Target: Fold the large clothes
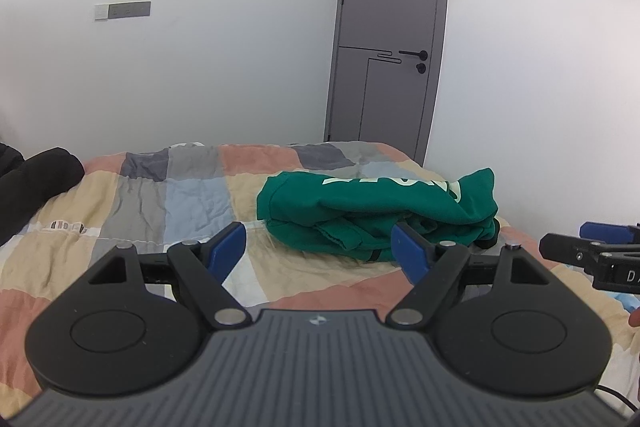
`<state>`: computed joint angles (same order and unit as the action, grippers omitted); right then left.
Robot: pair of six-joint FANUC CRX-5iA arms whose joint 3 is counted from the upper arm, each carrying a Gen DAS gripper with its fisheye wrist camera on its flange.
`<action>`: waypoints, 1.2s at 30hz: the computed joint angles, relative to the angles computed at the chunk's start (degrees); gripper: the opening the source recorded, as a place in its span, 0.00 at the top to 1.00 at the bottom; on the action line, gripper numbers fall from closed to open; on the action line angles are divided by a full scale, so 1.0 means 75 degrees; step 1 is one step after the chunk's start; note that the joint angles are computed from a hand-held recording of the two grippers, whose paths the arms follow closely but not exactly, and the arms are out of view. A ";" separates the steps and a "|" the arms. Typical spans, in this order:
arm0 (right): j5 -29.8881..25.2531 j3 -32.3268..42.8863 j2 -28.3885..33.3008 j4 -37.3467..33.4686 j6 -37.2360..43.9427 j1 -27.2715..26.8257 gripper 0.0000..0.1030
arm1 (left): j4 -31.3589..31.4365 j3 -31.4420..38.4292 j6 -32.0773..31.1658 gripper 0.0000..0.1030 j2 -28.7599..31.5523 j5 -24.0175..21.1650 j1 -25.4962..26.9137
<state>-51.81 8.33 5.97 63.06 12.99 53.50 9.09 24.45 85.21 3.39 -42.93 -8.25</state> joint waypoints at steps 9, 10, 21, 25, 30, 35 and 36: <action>-0.0149 -0.0075 -0.0072 -0.0065 -0.0078 0.0046 0.18 | -0.0044 -0.0055 0.0052 0.19 -0.0035 0.0065 -0.0017; -0.0151 -0.0066 -0.0072 -0.0082 -0.0064 0.0046 0.18 | -0.0028 -0.0059 0.0045 0.19 -0.0039 0.0073 -0.0007; -0.0104 0.0003 -0.0062 -0.0240 0.0023 0.0023 0.18 | 0.0045 -0.0086 -0.0038 0.18 -0.0075 0.0072 0.0015; -0.0111 0.0004 -0.0065 -0.0243 0.0026 0.0027 0.18 | 0.0033 -0.0055 -0.0054 0.18 -0.0056 0.0050 0.0027; -0.0133 0.0034 -0.0054 -0.0340 0.0031 0.0022 0.18 | 0.0118 -0.0069 -0.0119 0.17 -0.0047 0.0077 0.0026; -0.0218 0.0072 -0.0013 -0.0299 -0.0013 0.0019 0.18 | 0.0041 0.0009 -0.0131 0.05 -0.0010 0.0027 -0.0011; -0.0245 0.0060 -0.0009 -0.0251 -0.0059 0.0027 0.18 | -0.0057 0.0039 -0.0044 0.02 -0.0009 0.0018 -0.0032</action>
